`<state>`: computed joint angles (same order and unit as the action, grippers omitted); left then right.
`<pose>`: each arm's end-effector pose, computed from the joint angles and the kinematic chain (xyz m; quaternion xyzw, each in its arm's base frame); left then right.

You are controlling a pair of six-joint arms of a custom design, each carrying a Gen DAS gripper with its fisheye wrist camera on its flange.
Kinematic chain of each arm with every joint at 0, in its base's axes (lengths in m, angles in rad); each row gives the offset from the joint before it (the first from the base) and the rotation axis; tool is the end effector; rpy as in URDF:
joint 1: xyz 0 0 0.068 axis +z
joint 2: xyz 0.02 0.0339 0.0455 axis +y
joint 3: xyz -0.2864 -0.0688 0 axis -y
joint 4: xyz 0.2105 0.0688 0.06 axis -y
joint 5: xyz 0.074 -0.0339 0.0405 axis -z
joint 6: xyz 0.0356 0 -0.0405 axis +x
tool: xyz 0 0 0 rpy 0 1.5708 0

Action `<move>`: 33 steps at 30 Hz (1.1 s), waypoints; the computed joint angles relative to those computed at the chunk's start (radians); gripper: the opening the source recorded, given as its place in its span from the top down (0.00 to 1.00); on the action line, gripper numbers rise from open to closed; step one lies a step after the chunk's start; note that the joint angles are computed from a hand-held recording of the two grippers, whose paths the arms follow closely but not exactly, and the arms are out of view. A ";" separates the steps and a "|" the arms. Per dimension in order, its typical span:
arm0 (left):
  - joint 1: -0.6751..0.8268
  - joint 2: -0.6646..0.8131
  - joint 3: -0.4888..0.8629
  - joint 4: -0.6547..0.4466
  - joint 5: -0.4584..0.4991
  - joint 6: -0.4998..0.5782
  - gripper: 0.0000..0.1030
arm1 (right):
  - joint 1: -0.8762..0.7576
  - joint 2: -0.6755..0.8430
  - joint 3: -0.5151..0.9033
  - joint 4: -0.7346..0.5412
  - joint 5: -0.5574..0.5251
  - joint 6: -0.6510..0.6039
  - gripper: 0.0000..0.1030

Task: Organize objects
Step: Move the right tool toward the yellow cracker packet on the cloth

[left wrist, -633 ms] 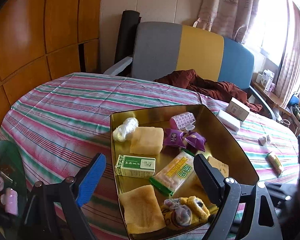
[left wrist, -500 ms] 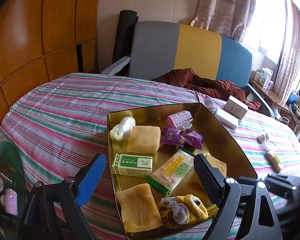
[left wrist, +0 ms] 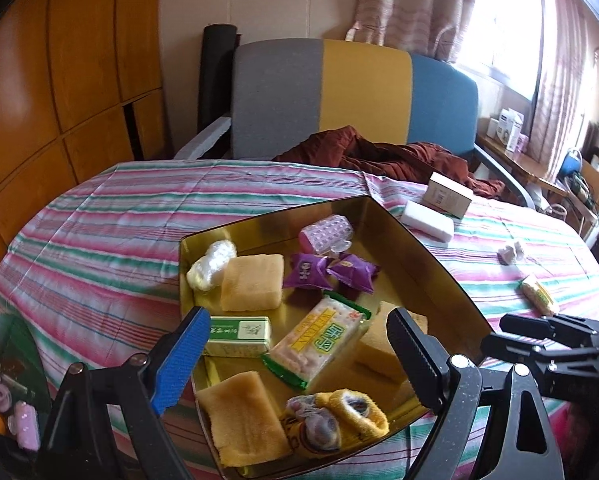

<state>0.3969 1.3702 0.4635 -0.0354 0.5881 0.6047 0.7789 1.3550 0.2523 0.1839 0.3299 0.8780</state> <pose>0.1929 0.0594 0.1816 0.1835 0.8960 -0.0997 0.3919 0.1309 0.1130 0.1469 0.0988 0.9307 0.1276 0.3282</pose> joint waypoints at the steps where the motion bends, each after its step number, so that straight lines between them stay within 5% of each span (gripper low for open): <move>1: -0.016 -0.007 -0.004 0.002 -0.008 -0.003 0.12 | -0.013 -0.008 -0.013 0.001 -0.001 0.005 0.45; 14: -0.183 -0.063 -0.036 0.009 -0.097 -0.040 0.09 | -0.178 -0.103 -0.089 -0.053 -0.042 -0.028 0.45; 17: -0.222 -0.074 -0.034 0.010 -0.113 -0.052 0.09 | -0.262 -0.160 -0.070 -0.129 -0.061 -0.090 0.18; 23: -0.310 -0.075 -0.011 -0.007 -0.140 -0.086 0.09 | -0.479 -0.220 -0.006 -0.256 -0.115 -0.309 0.18; 27: -0.376 -0.075 0.002 -0.016 -0.163 -0.112 0.09 | -0.650 -0.182 -0.012 -0.221 -0.170 -0.467 0.19; 33: -0.495 -0.038 0.044 -0.028 -0.224 -0.167 0.09 | -1.009 -0.018 -0.107 -0.003 -0.353 -0.638 0.19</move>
<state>-0.0983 1.3323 0.5075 -0.0629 0.3642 0.4373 -0.2299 1.3374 0.1453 0.1807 -0.0230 0.2400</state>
